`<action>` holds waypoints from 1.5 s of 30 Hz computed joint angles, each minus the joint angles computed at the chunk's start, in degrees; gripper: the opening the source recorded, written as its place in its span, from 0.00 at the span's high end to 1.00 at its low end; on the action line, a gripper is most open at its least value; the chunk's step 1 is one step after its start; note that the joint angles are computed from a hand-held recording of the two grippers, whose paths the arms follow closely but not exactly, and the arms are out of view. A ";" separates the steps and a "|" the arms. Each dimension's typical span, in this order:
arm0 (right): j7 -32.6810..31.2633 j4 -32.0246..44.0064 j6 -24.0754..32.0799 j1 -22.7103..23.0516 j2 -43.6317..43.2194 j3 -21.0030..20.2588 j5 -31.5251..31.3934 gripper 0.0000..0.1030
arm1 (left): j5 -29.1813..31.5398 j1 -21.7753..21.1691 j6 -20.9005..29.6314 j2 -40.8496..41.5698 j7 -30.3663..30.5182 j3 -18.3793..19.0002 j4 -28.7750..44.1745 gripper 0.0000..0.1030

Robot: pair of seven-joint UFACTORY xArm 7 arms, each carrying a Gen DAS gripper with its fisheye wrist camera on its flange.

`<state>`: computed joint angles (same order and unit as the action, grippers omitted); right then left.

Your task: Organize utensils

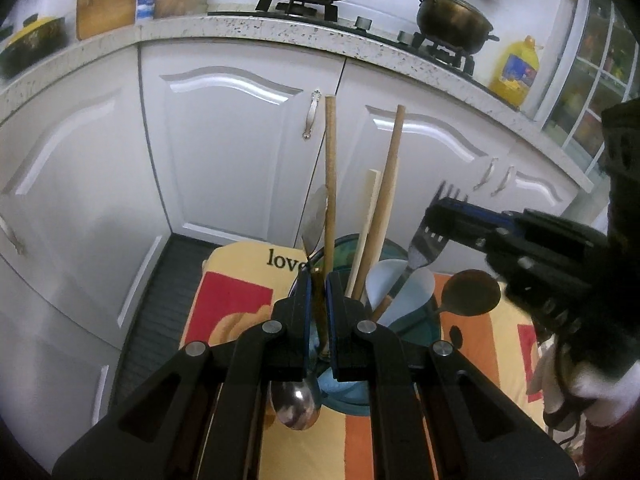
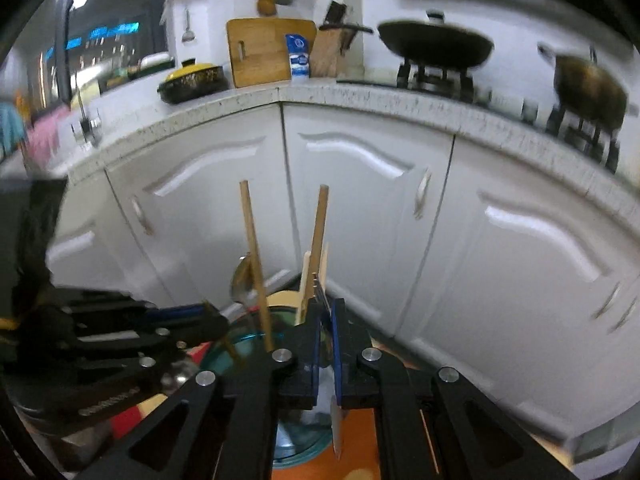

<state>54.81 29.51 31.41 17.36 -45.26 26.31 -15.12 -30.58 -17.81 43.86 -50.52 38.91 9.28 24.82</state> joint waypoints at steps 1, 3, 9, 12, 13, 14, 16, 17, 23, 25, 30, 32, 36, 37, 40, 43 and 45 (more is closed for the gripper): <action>0.51 -1.21 -1.12 0.67 -1.44 -0.98 0.80 0.90 | -0.21 -0.05 0.39 0.07 -0.06 0.32 0.21 0.90; 0.83 -1.90 -0.90 1.10 -3.27 -1.28 1.50 0.84 | -0.63 0.22 1.17 0.09 -0.47 0.76 0.62 0.82; 1.74 -2.31 1.30 1.61 -6.24 -0.25 2.68 0.82 | -1.80 0.88 2.26 -1.67 -1.00 1.23 0.53 0.65; 2.83 -2.65 2.10 1.35 -8.26 0.35 2.82 0.78 | -1.63 1.34 2.42 -3.10 -1.24 0.93 -0.06 0.61; 3.03 -2.65 2.60 1.36 -8.82 0.37 2.93 0.78 | -1.34 1.60 2.51 -3.72 -1.42 0.71 -0.30 0.61; 3.23 -2.66 3.03 1.40 -9.32 0.37 3.09 0.77 | -1.12 1.71 2.48 -3.99 -1.48 0.68 -0.40 0.61; 3.95 -2.77 3.86 1.54 -10.68 0.67 3.41 0.77 | -0.68 2.11 2.46 -5.42 -1.83 0.59 -0.89 0.57; 4.17 -2.88 4.14 1.68 -11.30 0.74 3.53 0.77 | -0.53 2.19 2.52 -5.90 -1.91 0.80 -1.05 0.55; 6.25 -2.81 7.32 2.35 -14.27 2.79 4.11 0.76 | 1.72 3.69 2.75 -10.44 -4.02 -0.05 -2.47 0.53; 7.36 -2.54 8.86 2.66 -14.79 3.86 4.34 0.76 | 2.40 3.77 2.99 -11.90 -4.66 0.04 -2.88 0.53; 11.09 -2.11 11.68 3.92 -15.58 6.50 4.90 0.75 | 4.44 4.69 4.13 -16.12 -7.07 -0.48 -4.15 0.53; 13.29 -1.80 13.31 4.40 -15.96 7.75 5.24 0.70 | 5.19 4.79 4.70 -17.44 -7.82 -0.41 -4.52 0.53; 17.36 -1.38 15.33 5.57 -16.35 9.91 5.43 0.65 | 6.62 5.30 5.96 -20.47 -9.39 -0.54 -5.38 0.53; 18.04 -0.88 16.15 5.72 -15.99 10.45 5.32 0.65 | 6.90 5.30 6.22 -21.08 -9.64 -0.49 -5.53 0.53; 20.02 0.67 18.30 5.91 -15.20 12.08 4.55 0.65 | 7.86 5.66 7.24 -23.53 -10.57 -0.82 -6.23 0.53; 22.07 2.16 20.01 5.88 -14.55 13.49 3.77 0.64 | 9.63 6.70 7.65 -25.26 -11.91 -1.99 -6.78 0.53; 23.38 3.10 21.20 5.83 -14.06 14.21 3.45 0.63 | 10.71 7.10 8.41 -26.51 -12.70 -2.13 -7.04 0.53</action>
<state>78.19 32.61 52.61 23.19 -59.32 40.52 -11.67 -19.86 -10.71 52.27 -77.04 26.21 7.14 17.78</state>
